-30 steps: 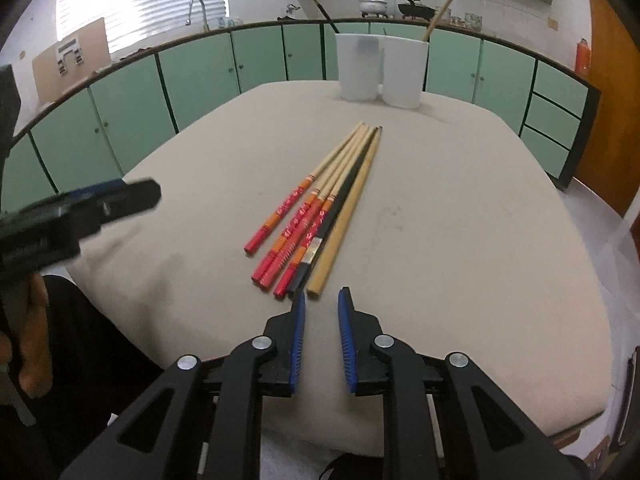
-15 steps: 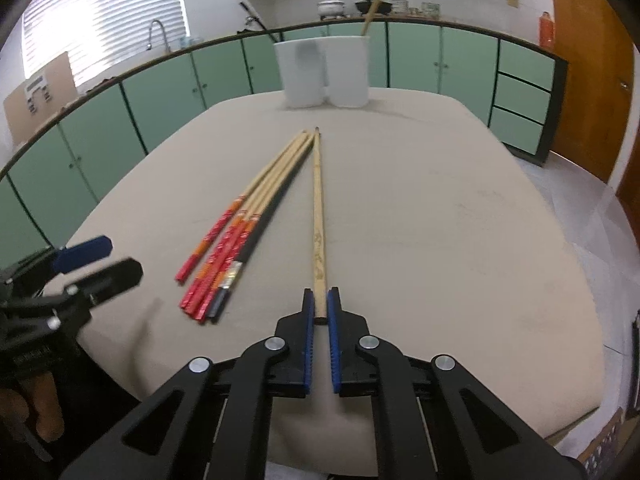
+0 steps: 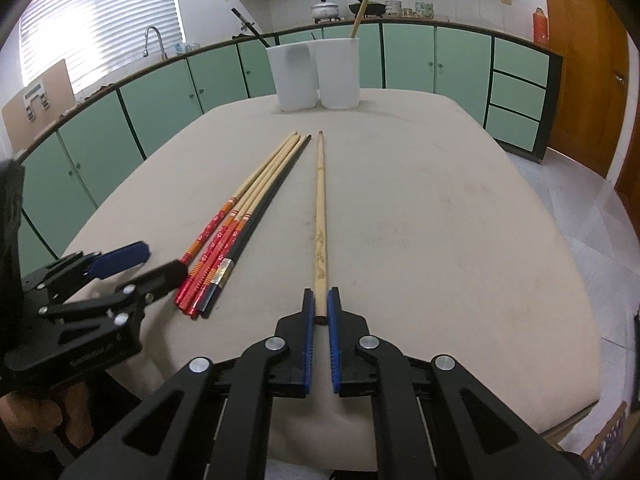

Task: Organize utensils
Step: 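Grasp a red patterned chopstick with the left gripper while the right gripper grasps a plain wooden chopstick, then carry the red chopstick with the left gripper while the right gripper carries the wooden chopstick to the holder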

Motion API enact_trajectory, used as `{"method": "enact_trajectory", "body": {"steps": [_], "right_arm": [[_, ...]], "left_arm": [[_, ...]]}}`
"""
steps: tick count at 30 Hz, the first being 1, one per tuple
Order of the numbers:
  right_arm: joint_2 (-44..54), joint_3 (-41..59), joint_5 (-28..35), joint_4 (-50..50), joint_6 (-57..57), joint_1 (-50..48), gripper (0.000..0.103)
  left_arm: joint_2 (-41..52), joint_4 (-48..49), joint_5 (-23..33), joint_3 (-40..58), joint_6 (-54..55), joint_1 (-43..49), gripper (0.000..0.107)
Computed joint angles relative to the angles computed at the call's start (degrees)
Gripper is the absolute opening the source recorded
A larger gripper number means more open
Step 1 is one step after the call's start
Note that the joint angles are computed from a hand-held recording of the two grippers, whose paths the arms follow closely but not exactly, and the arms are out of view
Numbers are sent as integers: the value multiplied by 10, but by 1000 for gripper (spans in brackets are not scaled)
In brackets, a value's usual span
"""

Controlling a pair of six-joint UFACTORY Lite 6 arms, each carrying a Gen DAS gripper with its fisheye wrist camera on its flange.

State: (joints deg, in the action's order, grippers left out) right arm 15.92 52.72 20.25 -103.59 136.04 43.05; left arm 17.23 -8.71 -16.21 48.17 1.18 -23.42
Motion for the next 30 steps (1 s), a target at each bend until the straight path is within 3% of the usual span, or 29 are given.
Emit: {"method": "enact_trajectory", "body": {"steps": [4,7,9,14,18,19,23,25,28,30], "right_arm": [[10,12,9,17,-15,4,8],[17,20,23,40,-22,11,8],[21,24,35,52,-21,16,7],[13,16,65,84,-21,21,7],[11,14,55,85,-28,18,8],[11,14,52,85,-31,19,9],[5,5,51,81,-29,25,10],[12,11,59,87,-41,29,10],[15,18,49,90,-48,20,7],[4,17,36,107,-64,13,7]], "left_arm": [[14,-7,-16,10,4,-6,33],[17,36,-16,14,-51,4,5],[16,51,-25,11,-78,13,5],[-8,-87,-32,-15,2,25,5],[-30,-108,-23,-35,18,31,7],[-33,-119,-23,-38,32,28,9],[-46,-134,-33,-56,69,15,40],[-40,-139,-41,-56,81,11,38],[-30,-71,-22,-37,17,30,6],[-30,-4,8,-21,-48,47,5]]}}
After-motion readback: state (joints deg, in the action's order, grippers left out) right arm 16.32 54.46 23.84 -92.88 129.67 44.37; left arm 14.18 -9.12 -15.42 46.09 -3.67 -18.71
